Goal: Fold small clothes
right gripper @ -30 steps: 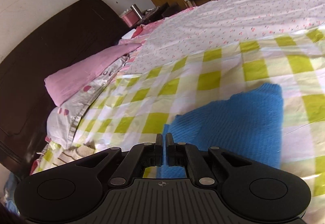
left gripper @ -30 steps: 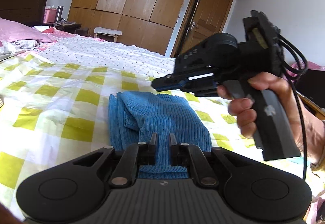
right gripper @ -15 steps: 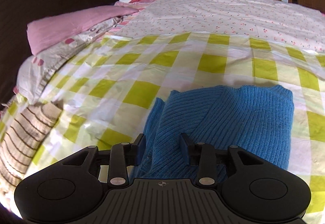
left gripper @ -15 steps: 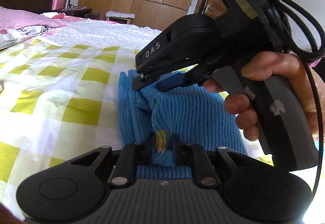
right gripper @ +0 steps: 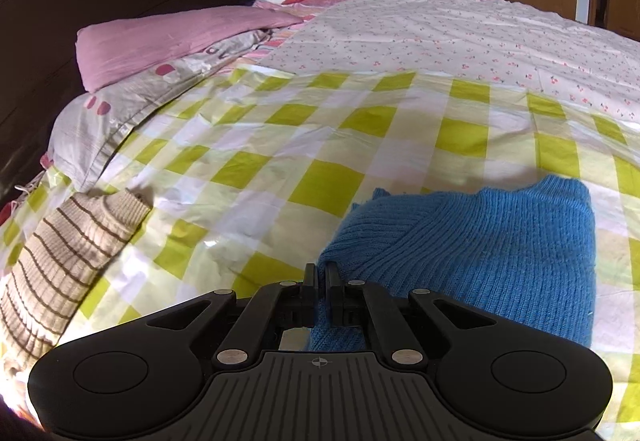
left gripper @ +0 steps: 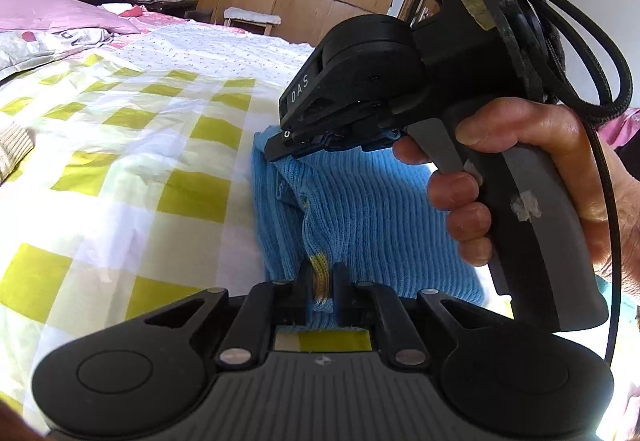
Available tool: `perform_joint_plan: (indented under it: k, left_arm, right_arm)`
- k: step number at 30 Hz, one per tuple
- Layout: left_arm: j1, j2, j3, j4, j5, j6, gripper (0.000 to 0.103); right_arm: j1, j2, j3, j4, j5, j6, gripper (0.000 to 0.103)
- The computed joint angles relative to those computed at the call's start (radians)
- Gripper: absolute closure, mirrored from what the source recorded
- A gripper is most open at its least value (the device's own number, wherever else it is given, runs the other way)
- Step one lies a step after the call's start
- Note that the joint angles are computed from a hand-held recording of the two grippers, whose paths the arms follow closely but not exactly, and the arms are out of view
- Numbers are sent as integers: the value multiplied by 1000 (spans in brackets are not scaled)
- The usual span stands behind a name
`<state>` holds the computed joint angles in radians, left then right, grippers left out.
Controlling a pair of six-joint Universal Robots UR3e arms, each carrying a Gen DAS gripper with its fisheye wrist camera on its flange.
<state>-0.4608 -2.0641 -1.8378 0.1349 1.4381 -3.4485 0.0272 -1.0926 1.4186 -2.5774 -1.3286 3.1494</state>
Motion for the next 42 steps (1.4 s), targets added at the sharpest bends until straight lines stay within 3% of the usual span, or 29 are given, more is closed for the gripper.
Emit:
perform_joint_plan:
  k: [4, 10, 24, 29, 32, 37, 42]
  left_arm:
    - [0, -20, 34, -73, 20, 9, 87]
    - [-20, -22, 46, -82, 42, -15, 86]
    - [2, 19, -9, 13, 20, 10, 86]
    - [-18, 18, 20, 19, 76, 25, 86]
    - [2, 32, 8, 43, 52, -4, 85]
    - [-10, 56, -8, 9, 120, -13, 83]
    - [-2, 101, -66, -7, 125, -21, 83]
  right_arm:
    - [-15, 55, 4, -28, 39, 68, 98]
    - [6, 86, -29, -27, 23, 68, 97]
    - [-18, -152, 192, -130, -39, -71, 94]
    - [-29, -240, 295, -177, -81, -124, 94]
    - [-49, -281, 341, -181, -66, -141, 94]
    - [-67, -305, 369, -172, -56, -152, 94]
    - [-80, -329, 407, -176, -48, -166, 94]
